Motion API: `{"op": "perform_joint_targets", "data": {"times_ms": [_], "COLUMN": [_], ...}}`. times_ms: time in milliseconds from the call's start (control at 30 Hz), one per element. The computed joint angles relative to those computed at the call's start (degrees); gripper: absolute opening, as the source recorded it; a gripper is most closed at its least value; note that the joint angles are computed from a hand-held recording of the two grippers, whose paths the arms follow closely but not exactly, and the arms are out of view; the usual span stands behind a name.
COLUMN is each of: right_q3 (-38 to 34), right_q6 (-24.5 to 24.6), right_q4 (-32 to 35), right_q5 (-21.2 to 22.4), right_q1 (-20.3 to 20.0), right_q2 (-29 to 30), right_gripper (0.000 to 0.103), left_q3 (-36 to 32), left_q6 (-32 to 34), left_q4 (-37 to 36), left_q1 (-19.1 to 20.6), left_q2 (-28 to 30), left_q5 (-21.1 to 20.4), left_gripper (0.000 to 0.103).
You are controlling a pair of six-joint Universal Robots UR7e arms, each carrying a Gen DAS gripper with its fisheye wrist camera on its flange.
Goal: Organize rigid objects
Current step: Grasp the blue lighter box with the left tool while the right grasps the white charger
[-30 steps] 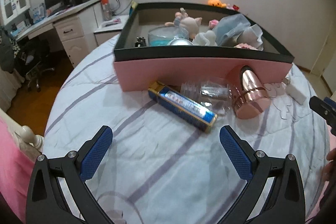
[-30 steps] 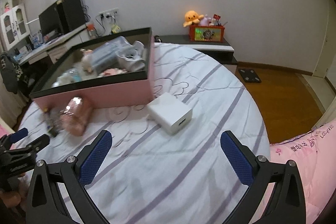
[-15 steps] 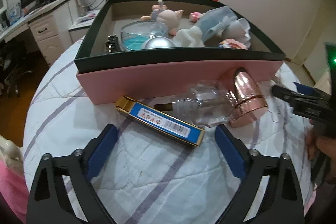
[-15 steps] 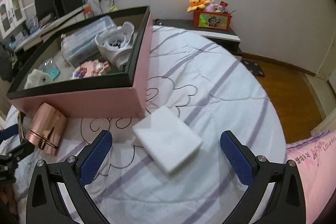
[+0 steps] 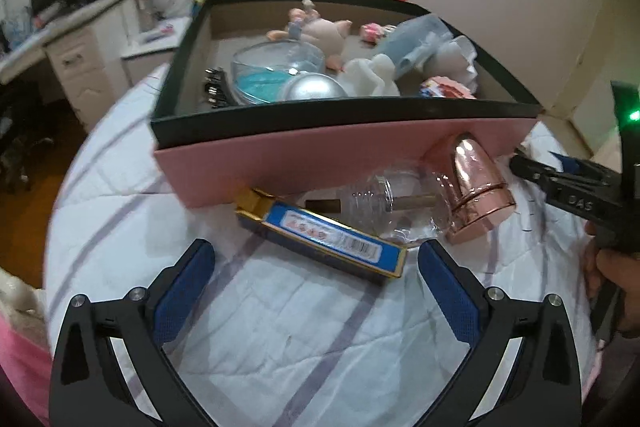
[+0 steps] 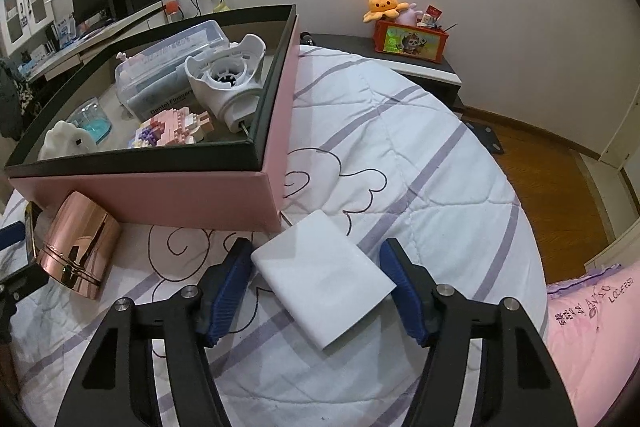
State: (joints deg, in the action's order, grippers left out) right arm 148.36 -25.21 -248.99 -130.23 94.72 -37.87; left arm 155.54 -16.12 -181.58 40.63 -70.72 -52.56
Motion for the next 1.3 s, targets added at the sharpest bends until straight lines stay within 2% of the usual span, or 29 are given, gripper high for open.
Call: {"op": "perform_joint_targets", "data": {"times_ms": [67, 133, 233, 333, 400, 433, 467, 500, 667, 900, 967, 1033, 1300], "right_q3": [-0.17, 0.29, 1.37, 2.0, 2.37, 2.3, 2.23, 2.2, 2.12, 1.69, 1.73, 1.79, 2.67], "right_q6": [0.05, 0.3, 0.77, 0.95, 1.03, 0.89, 0.89, 0.96, 1.1, 1.0, 0.96, 1.02, 1.09], "right_q4": [0.01, -0.75, -1.81, -2.9, -2.9, -3.02, -3.01, -3.04, -2.82, -2.43, -2.5, -2.42, -3.41], "right_q5": [-0.16, 0.64, 2.51, 3.11, 3.6, 3.42, 3.31, 3.27, 3.2, 2.69, 2.85, 3.15, 4.46], "right_q1": [0.13, -0.16, -0.81, -0.88, -0.95, -0.85, -0.78, -0.74, -0.72, -0.54, -0.68, -0.87, -1.33], "right_q2": [0.04, -0.1, -0.33, -0.09, -0.08, 0.15, 0.27, 0.35, 0.49, 0.72, 0.71, 0.59, 0.24], "right_gripper": [0.065, 0.063, 0.063, 0.062, 0.062, 0.062, 0.062, 0.062, 0.062, 0.062, 0.062, 0.062, 0.062], "left_q3": [0.06, 0.54, 1.44, 1.85, 2.63, 2.57, 2.35, 2.13, 0.6, -2.07, -2.95, -2.83, 0.72], "left_q6": [1.25, 2.24, 2.88, 3.8, 3.68, 3.26, 2.78, 2.72, 2.82, 7.68, 9.7, 10.59, 7.37], "left_q4": [-0.62, -0.65, -1.06, -1.36, -0.59, -0.22, 0.25, -0.07, 0.54, -0.6, -0.6, -0.8, -3.56], "left_q1": [0.07, -0.95, -1.56, -0.18, -1.11, -1.18, -1.25, -1.3, -0.58, 4.2, 5.61, 5.3, 2.36], "left_q2": [0.01, 0.12, -0.96, -3.3, -4.39, -4.4, -4.11, -3.59, -2.39, -1.78, -1.77, -1.51, -2.75], "left_q5": [-1.02, -1.27, -2.36, -4.96, -3.95, -3.17, -1.9, -0.95, 2.46, -2.43, -4.93, -4.99, -4.28], "left_gripper": [0.095, 0.078, 0.058, 0.052, 0.054, 0.071, 0.083, 0.102, 0.103, 0.103, 0.101, 0.085, 0.085]}}
